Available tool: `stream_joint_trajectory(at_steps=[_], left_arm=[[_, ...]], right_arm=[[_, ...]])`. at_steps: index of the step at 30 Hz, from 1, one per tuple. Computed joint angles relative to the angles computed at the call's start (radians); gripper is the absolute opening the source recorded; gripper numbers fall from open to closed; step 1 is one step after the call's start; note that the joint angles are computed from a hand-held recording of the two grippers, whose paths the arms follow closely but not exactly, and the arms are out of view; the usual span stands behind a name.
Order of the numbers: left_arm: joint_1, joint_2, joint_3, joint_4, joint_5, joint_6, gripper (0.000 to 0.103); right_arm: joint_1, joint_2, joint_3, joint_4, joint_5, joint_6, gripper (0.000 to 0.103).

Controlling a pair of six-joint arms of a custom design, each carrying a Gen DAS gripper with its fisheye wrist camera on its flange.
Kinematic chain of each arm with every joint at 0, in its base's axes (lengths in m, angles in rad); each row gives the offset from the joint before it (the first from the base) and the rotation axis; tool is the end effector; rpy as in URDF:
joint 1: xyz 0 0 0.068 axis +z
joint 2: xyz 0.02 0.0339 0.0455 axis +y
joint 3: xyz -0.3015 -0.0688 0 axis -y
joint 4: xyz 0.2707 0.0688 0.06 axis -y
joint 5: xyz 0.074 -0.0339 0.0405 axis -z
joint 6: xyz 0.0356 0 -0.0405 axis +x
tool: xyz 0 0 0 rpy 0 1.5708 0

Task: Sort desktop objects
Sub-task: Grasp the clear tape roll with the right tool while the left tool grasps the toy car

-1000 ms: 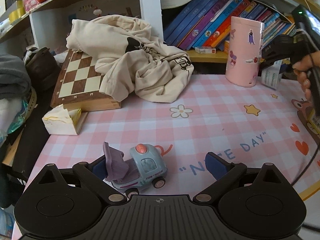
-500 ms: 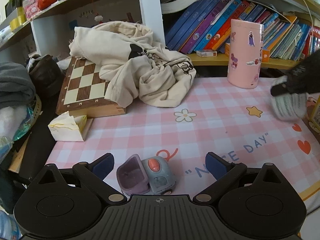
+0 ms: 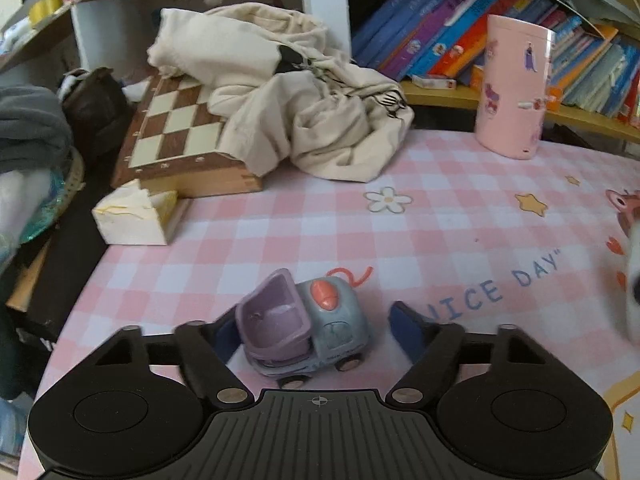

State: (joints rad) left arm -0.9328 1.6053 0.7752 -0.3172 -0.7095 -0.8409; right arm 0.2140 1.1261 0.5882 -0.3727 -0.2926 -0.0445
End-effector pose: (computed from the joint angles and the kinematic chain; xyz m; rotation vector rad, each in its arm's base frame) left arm 0.1966 -0.2263 0.1634 -0.0784 2.3386 0.1573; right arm 0.2126 0.0567 0.2131 -0.4429 2.4379 0.4351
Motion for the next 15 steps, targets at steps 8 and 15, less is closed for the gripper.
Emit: stream_joint_trajectory(at_steps=[8,15], left_arm=[[-0.053,-0.13,-0.056,-0.046,0.027,-0.072,0.063],[-0.212,-0.274,-0.067,-0.192,-0.03,-0.248,0.063]], right_arm=[[-0.01,-0.081,-0.011,-0.081,-0.02,-0.01,0.006],[-0.009,-0.211,-0.014,-0.22,-0.059,-0.014,0.006]])
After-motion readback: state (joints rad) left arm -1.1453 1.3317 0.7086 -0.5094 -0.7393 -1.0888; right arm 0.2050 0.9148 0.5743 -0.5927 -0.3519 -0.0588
